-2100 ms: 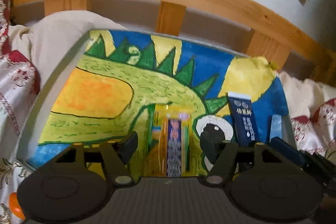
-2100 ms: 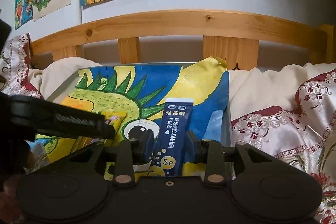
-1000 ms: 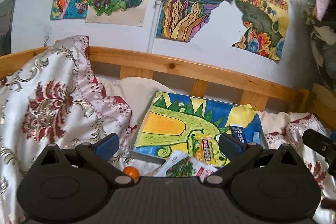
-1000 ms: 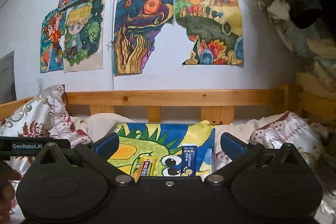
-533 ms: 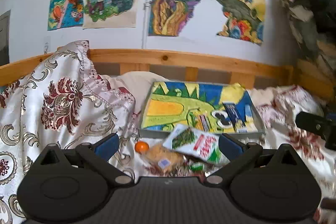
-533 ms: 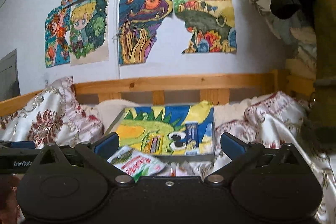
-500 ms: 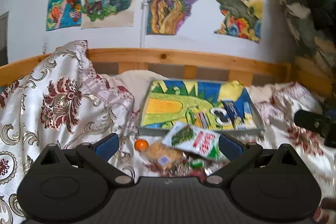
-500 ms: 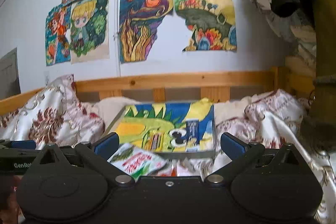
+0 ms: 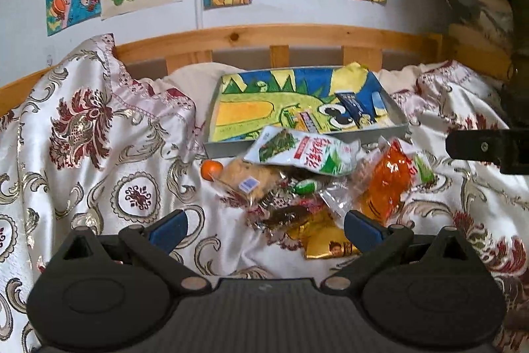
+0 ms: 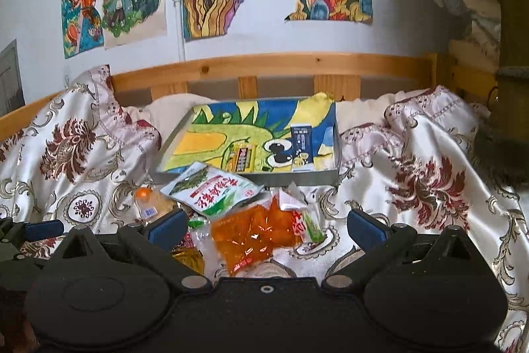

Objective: Organize snacks
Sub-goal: 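Open both tools and lift them away from the dinosaur tray, then move the left tool to the gold foil packet while the right tool reaches the orange jelly bag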

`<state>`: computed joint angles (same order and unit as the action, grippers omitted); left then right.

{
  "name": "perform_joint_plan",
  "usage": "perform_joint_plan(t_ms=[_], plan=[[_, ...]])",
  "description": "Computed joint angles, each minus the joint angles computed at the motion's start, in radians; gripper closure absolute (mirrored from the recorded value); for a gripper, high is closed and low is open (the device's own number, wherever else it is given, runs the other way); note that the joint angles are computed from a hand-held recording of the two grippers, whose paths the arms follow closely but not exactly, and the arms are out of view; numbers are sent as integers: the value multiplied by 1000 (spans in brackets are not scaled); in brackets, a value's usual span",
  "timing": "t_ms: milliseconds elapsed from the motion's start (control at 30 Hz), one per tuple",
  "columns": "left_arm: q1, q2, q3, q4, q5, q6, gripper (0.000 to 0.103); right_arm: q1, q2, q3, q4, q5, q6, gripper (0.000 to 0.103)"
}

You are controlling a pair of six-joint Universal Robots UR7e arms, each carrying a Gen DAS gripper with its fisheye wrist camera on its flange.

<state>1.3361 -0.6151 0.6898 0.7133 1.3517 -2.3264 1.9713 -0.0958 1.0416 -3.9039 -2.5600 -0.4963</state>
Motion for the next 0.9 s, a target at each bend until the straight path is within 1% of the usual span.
perform_joint_plan(t_ms=[433,600,900], plan=[[-2,70,-105,133,-28,-14,0,-13,-23,25,144,-40,122,1],[-1,102,-158,191,-28,-40,0,-15,-24,25,172,-49,141,1],[0,132,-208,220,-42,-81,0,-16,-26,25,196,-55,156,1]])
